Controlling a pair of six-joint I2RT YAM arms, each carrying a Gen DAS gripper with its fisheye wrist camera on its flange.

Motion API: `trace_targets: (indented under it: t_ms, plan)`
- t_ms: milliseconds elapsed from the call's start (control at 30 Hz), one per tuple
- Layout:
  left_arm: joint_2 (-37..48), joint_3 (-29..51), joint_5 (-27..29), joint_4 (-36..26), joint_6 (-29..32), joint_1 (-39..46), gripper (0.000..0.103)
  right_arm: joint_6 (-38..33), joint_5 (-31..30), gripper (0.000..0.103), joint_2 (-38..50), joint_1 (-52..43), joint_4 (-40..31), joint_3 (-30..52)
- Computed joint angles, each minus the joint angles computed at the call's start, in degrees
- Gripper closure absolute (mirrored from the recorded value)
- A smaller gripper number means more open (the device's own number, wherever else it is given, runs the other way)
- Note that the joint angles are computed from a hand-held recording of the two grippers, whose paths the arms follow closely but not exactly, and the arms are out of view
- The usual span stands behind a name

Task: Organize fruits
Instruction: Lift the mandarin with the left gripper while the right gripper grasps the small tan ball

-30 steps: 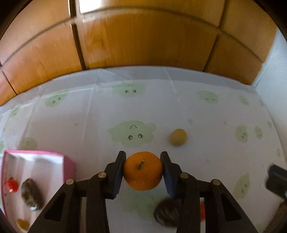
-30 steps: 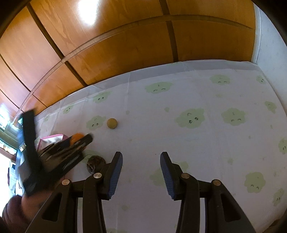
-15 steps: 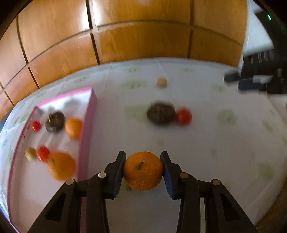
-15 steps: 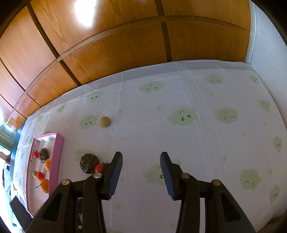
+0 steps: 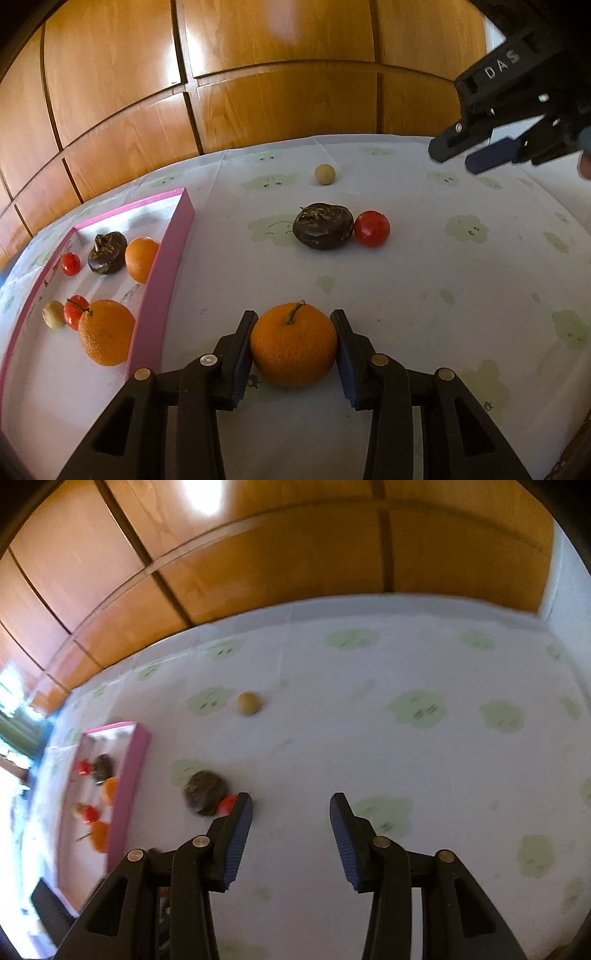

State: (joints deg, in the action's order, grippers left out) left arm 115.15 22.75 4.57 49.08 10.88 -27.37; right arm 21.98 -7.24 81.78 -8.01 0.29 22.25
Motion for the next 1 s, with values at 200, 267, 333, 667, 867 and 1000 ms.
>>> trace_targets:
  t_ms: [200, 267, 333, 667, 867, 1000]
  plan:
    - [-0.13, 0.21, 1.96, -0.31, -0.44, 0.94, 0.063, -1.36, -3.05, 0.059, 8.13, 1.18, -0.05, 6.19]
    - [0.04, 0.19, 2.26, -0.09, -0.55, 1.05, 0.063, -2.35, -1.54, 0.059, 11.44, 2.28, -0.08, 9.63]
    - [0.26, -0.08, 2.51, 0.46, -0.61, 1.17, 0.063, -3.66, 0.40, 0.059, 16.22, 3.64, -0.26, 14.49]
    - [0.26, -0.44, 3.87, 0.88, -1.32, 1.56, 0.063, -9.15, 11.96, 0.059, 33.91, 8.15, -3.87, 32.64]
    - [0.40, -0.60, 4.13, 1.26, -1.56, 1.65, 0.063, -10.74, 13.34, 0.078, 37.06, 9.17, -6.60, 35.98]
    - [0.40, -0.63, 4.15, 1.36, -1.59, 1.64, 0.063, -11.60, 12.47, 0.078, 30.31, 8.62, -4.84, 29.44]
